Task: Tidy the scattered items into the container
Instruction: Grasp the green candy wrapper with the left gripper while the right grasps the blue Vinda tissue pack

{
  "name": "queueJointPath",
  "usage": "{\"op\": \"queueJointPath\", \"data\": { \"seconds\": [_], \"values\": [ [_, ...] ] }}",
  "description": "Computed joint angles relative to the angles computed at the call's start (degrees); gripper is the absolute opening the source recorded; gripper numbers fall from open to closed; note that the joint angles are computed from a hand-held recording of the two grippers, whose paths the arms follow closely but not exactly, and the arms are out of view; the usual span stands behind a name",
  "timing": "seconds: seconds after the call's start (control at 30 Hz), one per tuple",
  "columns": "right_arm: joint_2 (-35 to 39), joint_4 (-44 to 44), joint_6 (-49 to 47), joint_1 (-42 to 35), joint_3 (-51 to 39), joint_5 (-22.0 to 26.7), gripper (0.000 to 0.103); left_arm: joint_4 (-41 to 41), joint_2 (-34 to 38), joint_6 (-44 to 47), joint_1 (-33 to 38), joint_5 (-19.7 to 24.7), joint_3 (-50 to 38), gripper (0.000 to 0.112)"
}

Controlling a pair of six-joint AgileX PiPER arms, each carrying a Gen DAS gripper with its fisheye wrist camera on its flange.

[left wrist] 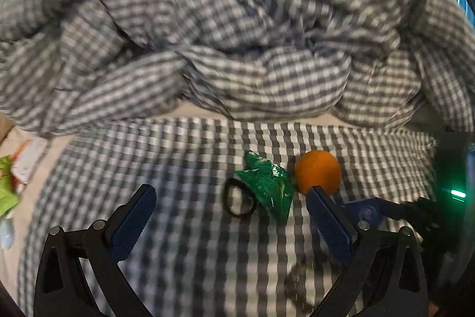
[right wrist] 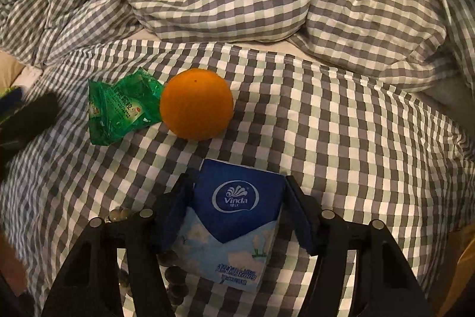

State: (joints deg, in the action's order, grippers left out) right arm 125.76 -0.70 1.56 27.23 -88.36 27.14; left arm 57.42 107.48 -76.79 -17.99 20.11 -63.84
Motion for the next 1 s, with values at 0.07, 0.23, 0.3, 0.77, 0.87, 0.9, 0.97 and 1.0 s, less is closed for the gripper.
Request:
{"op": "queueJointPath", "data": {
  "seconds": [0.07, 0.23, 0.3, 0.77, 0.87, 0.9, 0.97, 1.0],
  "values": [
    [-0.39, 1.32, -0.86, -0.67, 0.64, -0.60, 0.061, -2.25, 3.75, 2.69, 0.45, -0.38, -3.20, 0.101],
    [-1.72, 3.22, -3.28, -1.49, 2.61, -1.91, 0.061, -10.61, 9.22, 9.09, 1.64, -0.81, -7.79, 0.058],
    [-2.44, 3.49, -3.79, -1.70, 3.47, -2.43, 0.060, -8.65, 9.16, 7.33, 1.05, -0.64, -7.59, 0.032],
    [-9.06, 5.44, -4.97, -1.75, 8.16, -4.67, 0.059, 1.99, -3.69, -1.69, -2.53, 4.05, -0.06, 0.016],
    [-12.77, 4.38, -3.87, -1.32, 11.02, -5.94, 0.059, 3.01, -7.24, -1.97, -4.26, 6.38, 1.37, 0.016],
    [-13.67, 4.08, -3.44, -1.14, 11.73, -6.33, 0.059, 3.40, -8.02, -2.27, -5.00, 7.21, 1.64, 0.016],
    [-16.26, 5.78, -4.61, -1.17, 13.81, -7.25, 0.059, 4.50, -10.71, -3.37, -6.99, 9.74, 2.81, 0.016],
    [-17.69, 6.30, -4.95, -1.25, 14.87, -7.55, 0.059, 4.56, -12.28, -3.66, -7.90, 10.79, 3.38, 0.016]
  ]
}}
